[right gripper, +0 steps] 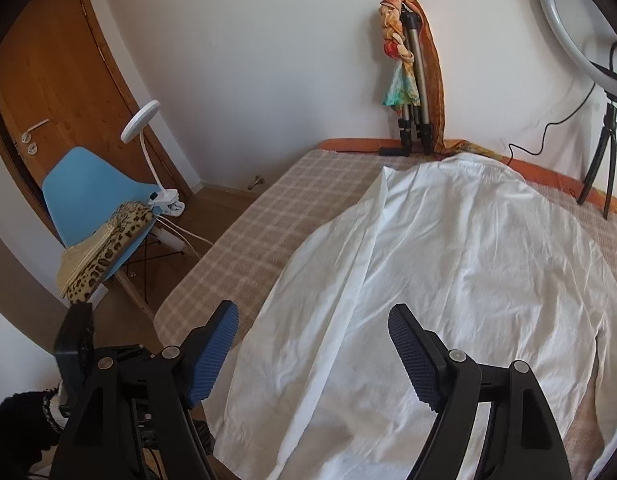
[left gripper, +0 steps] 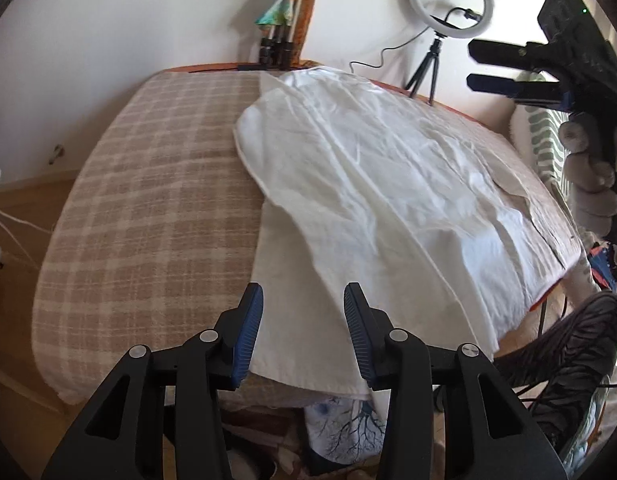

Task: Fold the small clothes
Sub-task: 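Grasp the shirt side edge beside the folded sleeve with the left tool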

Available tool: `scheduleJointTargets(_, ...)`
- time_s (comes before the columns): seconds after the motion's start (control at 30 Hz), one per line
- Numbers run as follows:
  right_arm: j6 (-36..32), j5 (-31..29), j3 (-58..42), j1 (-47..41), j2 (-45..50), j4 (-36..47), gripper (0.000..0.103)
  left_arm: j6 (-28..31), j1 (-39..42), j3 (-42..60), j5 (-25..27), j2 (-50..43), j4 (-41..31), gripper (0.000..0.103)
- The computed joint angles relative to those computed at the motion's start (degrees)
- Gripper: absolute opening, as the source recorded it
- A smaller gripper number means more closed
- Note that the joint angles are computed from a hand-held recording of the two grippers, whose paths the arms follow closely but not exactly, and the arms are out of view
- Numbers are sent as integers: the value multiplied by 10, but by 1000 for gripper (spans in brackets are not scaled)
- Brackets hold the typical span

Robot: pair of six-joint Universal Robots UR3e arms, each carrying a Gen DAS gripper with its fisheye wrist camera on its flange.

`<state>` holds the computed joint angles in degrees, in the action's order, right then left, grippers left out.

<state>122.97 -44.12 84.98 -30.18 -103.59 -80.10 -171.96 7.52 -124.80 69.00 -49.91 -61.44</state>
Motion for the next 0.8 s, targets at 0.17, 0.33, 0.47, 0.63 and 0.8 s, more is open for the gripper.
scheduleJointTargets(0.17,141,-53,-90,127,112,-97,72,6,27,-33,-6,-13,23,41)
scheduleJointTargets(0.33,269,-123,-166,249,248,-193,69,49,82,-50,-61,20,-43,40)
scheduleJointTargets(0.47,350,-169,-261,308,371,-222,69,101,159,-58,-140,55,-145,32)
scheduleJointTargets(0.63,409,-243,-390,364,493,-235,68,210,249,-48,-215,105,-302,4)
scheduleJointTargets(0.8,443,-300,-530,396,598,-184,68,264,283,-29,-239,143,-380,2)
